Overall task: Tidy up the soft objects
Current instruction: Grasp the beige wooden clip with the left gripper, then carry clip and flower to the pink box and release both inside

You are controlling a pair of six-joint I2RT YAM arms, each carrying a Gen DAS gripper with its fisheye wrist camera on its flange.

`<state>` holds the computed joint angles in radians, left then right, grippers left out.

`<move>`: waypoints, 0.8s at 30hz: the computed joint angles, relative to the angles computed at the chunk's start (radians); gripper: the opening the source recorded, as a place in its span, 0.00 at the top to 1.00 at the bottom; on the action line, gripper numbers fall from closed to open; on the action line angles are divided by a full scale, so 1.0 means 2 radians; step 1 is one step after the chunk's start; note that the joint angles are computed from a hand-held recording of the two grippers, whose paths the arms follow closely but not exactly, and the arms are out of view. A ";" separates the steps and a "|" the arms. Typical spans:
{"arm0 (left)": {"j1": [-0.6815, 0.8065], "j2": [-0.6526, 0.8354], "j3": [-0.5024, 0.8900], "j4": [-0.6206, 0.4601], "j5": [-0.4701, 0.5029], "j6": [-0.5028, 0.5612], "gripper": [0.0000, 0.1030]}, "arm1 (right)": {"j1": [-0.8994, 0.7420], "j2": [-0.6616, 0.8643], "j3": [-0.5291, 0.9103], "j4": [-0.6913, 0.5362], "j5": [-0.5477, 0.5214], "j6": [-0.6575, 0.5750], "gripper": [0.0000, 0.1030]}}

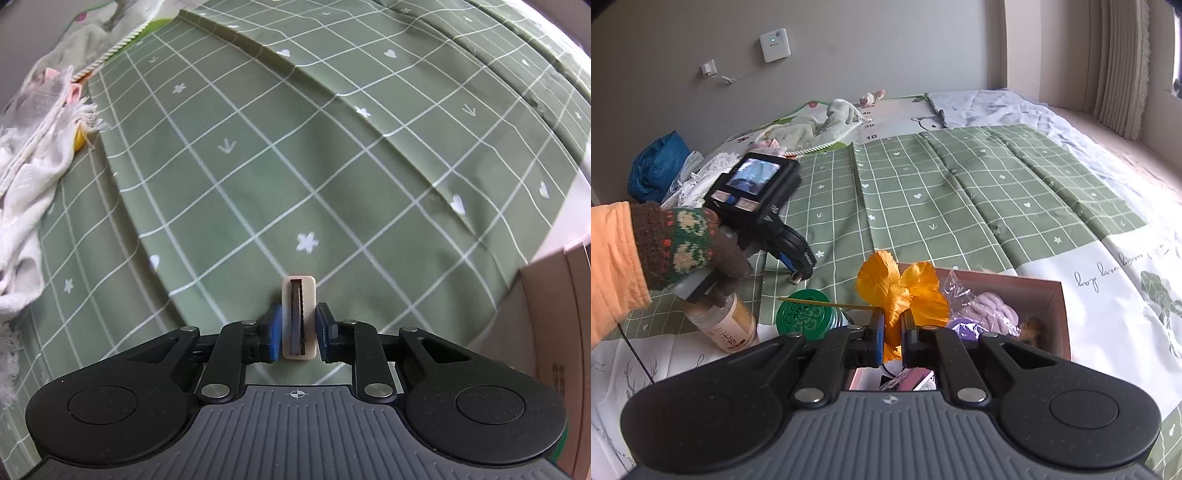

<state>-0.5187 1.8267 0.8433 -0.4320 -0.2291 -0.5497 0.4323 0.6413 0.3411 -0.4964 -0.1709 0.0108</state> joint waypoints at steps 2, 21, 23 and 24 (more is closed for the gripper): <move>-0.003 -0.024 -0.014 -0.006 -0.005 0.005 0.78 | 0.005 -0.003 0.006 -0.009 0.007 0.006 0.92; -0.286 -0.254 0.109 -0.161 -0.020 -0.176 0.78 | -0.357 -0.056 0.278 -0.331 -0.240 -0.203 0.92; -0.290 -0.233 0.085 -0.083 -0.016 -0.198 0.78 | -0.401 -0.029 0.284 -0.353 -0.255 -0.241 0.92; -0.291 -0.220 0.066 -0.034 -0.015 -0.210 0.78 | -0.408 -0.019 0.279 -0.353 -0.251 -0.245 0.92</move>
<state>-1.0999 1.3876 0.9756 -0.5003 -0.2590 -0.9696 -0.3840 0.6031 0.8998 -1.2017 -0.6724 -0.4793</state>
